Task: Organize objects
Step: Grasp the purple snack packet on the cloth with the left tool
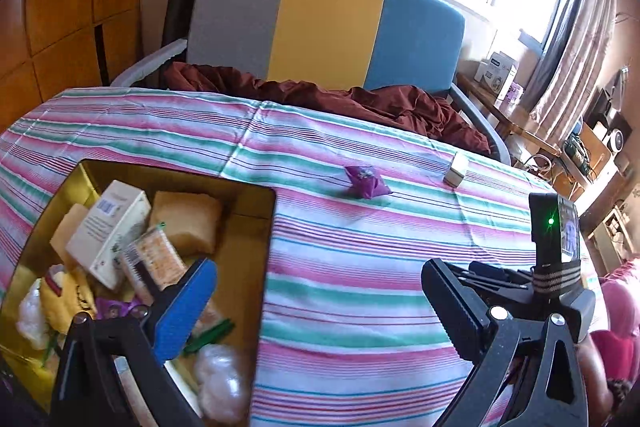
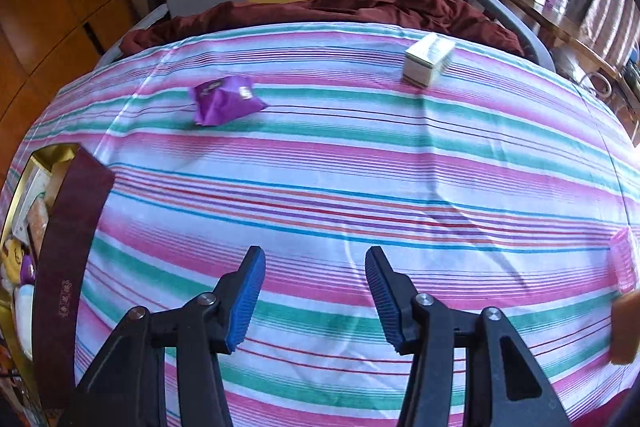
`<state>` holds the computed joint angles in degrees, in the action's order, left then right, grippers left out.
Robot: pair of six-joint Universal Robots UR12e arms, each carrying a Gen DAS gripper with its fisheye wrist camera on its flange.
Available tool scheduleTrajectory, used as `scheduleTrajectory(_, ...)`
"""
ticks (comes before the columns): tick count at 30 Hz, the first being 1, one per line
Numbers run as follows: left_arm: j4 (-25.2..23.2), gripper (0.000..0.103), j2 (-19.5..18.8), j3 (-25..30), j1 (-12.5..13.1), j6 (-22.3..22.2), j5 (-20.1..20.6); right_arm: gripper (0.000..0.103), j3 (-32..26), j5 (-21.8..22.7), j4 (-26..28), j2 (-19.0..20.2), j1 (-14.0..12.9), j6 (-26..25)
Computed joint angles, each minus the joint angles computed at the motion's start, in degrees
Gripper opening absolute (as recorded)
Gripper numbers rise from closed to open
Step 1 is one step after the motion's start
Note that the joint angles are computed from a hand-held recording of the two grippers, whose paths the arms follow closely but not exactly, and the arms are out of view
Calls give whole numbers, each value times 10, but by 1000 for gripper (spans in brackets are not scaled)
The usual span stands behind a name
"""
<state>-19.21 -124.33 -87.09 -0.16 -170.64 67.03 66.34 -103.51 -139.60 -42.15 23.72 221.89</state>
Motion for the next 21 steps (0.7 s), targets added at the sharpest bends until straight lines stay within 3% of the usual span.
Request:
scheduleTrajectory(4, 5, 103, -17, 27, -24, -4, 13, 52, 27, 8, -12, -12, -10, 51)
scheduleTrajectory(8, 26, 103, -46, 65, -53, -2, 64, 52, 50, 4, -33, -25, -19, 97)
scheduleTrajectory(16, -53, 103, -130, 185, -89, -22, 169, 53, 75, -17, -68, -40, -25, 130)
scheduleTrajectory(21, -81, 103, -167, 239, -92, -44, 167, 53, 79, -5, -79, -43, -29, 137)
